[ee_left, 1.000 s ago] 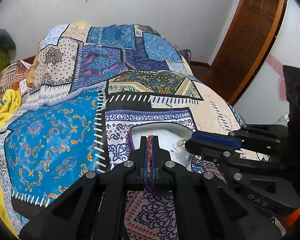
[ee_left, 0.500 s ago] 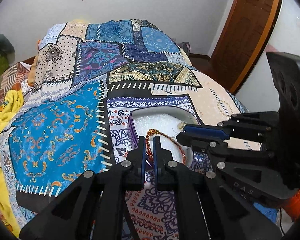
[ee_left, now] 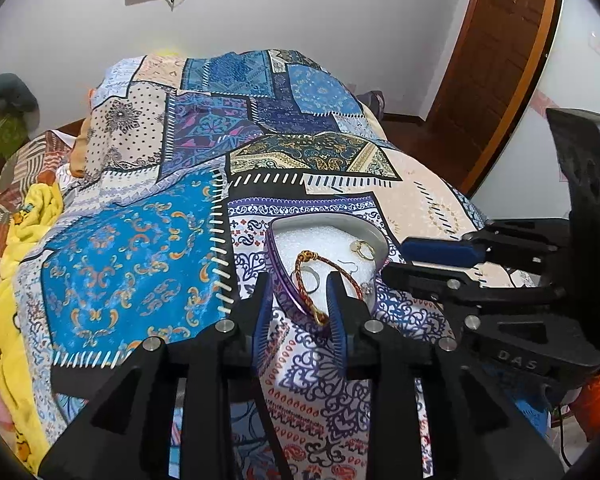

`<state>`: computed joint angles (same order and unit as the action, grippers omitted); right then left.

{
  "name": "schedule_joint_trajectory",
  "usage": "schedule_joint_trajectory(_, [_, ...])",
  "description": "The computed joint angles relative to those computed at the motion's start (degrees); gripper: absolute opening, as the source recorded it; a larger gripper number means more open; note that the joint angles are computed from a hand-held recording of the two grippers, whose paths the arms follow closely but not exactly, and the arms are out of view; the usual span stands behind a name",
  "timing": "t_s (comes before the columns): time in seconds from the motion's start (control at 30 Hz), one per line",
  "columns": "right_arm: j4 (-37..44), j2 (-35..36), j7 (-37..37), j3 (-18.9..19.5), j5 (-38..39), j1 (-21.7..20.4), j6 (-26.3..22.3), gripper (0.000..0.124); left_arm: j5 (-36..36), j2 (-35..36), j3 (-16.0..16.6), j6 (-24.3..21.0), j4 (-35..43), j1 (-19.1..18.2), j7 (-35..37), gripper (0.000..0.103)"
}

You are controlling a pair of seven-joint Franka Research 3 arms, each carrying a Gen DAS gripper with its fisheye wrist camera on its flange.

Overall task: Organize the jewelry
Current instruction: 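Open both tools to drop the bracelet and earring into the tin, then grasp a red-string beaded charm with the left tool while the right tool grasps a silver earring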

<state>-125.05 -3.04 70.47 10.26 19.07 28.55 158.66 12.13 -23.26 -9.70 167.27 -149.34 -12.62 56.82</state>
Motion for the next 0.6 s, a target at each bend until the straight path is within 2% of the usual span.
schedule_joint_trajectory(0.07, [-1.49, -1.37, 1.0, 0.19, -1.17, -0.02, 1.49, 0.038, 0.44, -1.31, -0.58, -0.68, -0.52, 0.27, -0.58, 0.031])
schedule_joint_trajectory(0.3, [-5.83, -6.44, 2.15, 0.26, -1.58, 0.41, 2.97, 0.038, 1.88, -6.98, -2.07, -3.9, -2.93, -0.05, -2.94, 0.039])
schedule_joint_trajectory(0.6, [-10.91, -10.84, 2.69, 0.05, 0.12, 1.76, 3.33, 0.038, 1.47, -12.48, -2.36, -9.0, -5.93, -3.01, -4.42, 0.04])
